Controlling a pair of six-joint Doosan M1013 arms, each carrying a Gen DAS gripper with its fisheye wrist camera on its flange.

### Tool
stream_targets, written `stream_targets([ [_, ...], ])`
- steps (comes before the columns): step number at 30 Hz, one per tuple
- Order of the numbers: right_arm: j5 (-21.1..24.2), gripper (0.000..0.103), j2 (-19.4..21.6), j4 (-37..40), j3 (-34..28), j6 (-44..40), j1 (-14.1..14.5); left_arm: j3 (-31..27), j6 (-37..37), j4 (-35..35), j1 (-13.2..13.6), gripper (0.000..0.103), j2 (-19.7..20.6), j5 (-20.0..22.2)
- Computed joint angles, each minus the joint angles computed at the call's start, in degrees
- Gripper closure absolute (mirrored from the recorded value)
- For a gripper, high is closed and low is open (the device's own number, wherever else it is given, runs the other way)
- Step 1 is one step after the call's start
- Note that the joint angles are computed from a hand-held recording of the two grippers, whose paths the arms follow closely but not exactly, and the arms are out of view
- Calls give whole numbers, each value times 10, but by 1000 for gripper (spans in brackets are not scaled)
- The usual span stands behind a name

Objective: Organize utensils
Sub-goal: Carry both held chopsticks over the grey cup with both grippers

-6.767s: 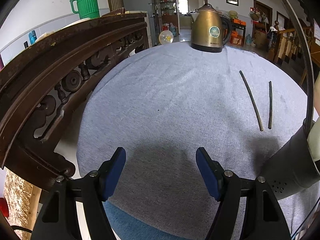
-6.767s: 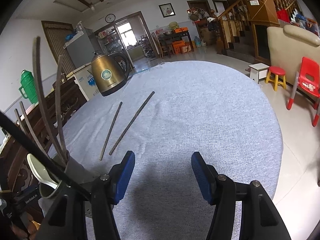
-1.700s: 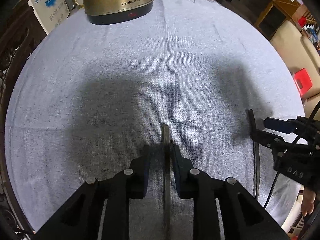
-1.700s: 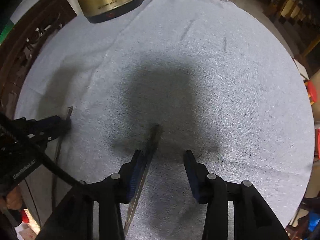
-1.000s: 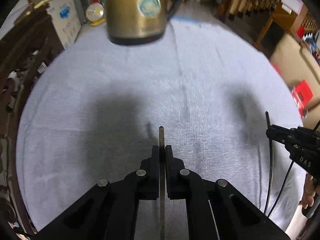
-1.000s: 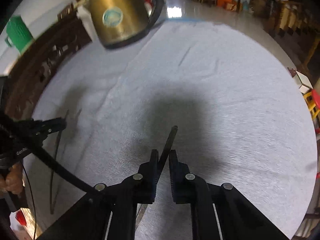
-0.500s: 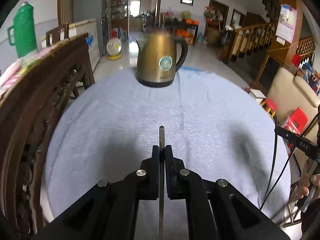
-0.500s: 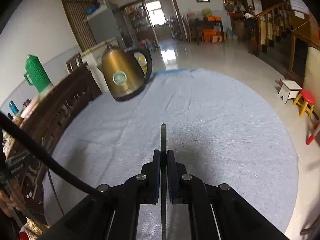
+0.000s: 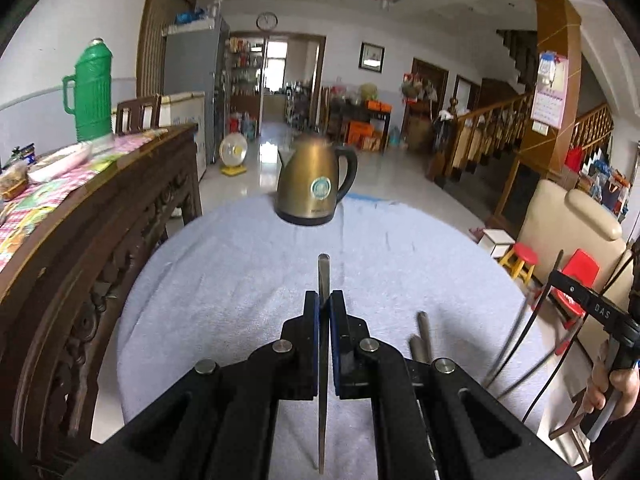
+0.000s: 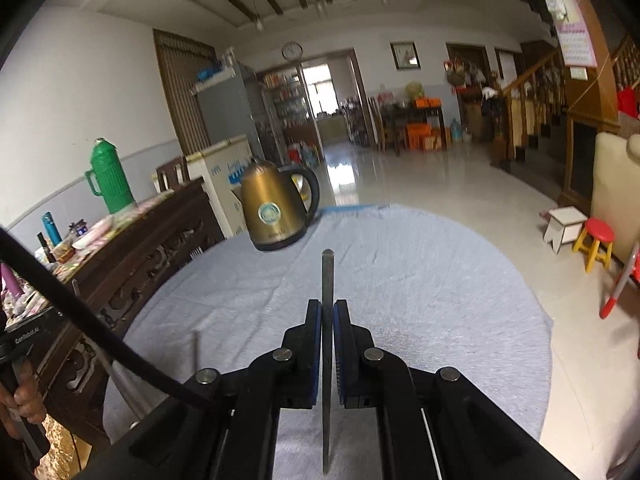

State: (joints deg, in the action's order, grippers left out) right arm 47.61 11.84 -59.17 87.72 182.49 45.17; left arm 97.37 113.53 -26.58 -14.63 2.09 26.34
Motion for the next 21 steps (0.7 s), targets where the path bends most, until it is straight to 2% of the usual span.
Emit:
stream_targets([
  [8, 38, 97, -10, -64, 8, 26, 43, 28, 45, -55, 5, 98, -35, -20],
  [16, 62, 97, -15, -96, -1, 8, 77, 39, 141, -159, 5, 98, -68, -24],
  [21, 63, 97, -20, -116, -6, 5, 94, 41, 196, -222, 2, 98, -82, -23],
])
